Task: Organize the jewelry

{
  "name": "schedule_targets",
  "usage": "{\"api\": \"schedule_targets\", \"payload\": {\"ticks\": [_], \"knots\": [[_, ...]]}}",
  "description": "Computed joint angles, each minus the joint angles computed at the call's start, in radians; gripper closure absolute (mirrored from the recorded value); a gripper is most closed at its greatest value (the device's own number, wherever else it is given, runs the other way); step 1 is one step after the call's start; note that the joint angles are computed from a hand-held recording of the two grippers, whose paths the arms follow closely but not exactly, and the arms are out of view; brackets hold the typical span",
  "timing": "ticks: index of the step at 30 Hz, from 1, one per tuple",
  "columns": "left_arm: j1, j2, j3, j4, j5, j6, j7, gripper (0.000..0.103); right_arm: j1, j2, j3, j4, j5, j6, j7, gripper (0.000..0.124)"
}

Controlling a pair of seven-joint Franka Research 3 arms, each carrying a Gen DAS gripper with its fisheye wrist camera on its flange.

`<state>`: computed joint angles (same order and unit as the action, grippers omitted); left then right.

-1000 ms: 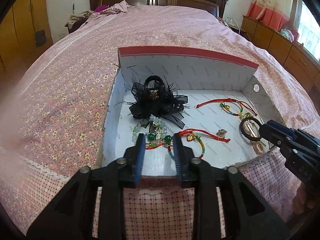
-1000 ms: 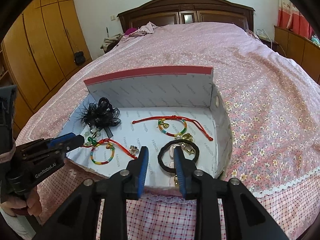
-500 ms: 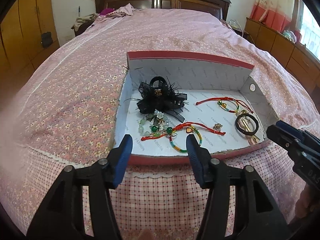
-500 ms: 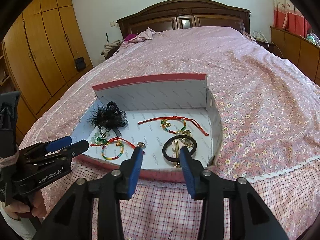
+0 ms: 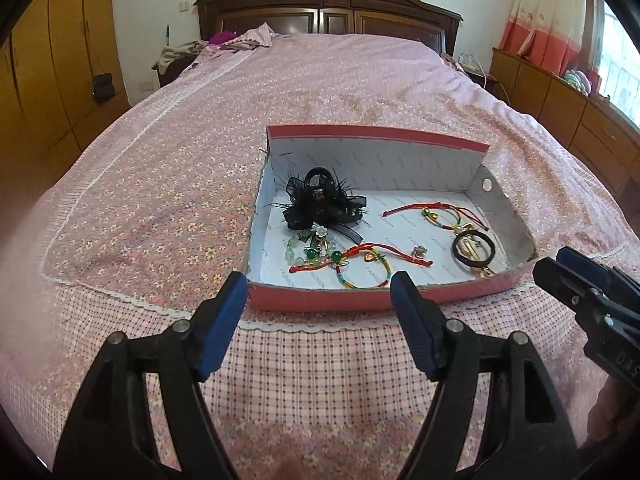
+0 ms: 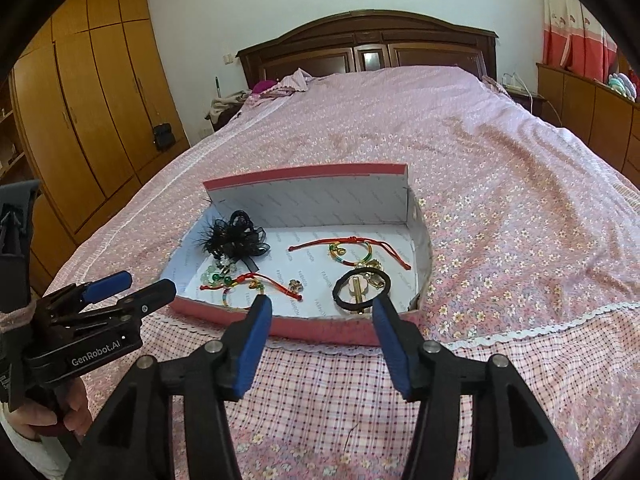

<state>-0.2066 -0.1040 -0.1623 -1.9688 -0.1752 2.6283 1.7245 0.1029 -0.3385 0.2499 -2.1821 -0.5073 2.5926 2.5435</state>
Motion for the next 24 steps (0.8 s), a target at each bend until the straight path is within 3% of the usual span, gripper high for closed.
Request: {"api": "schedule_targets", "payload": {"ticks": [24], "knots": [[-0.028,-0.129,0.035,-0.103,0.021,-0.007,-0.054,0.036,-0.001,-0.119,0.062,-0.07,0.035,-0.06,0.031,0.061]]}}
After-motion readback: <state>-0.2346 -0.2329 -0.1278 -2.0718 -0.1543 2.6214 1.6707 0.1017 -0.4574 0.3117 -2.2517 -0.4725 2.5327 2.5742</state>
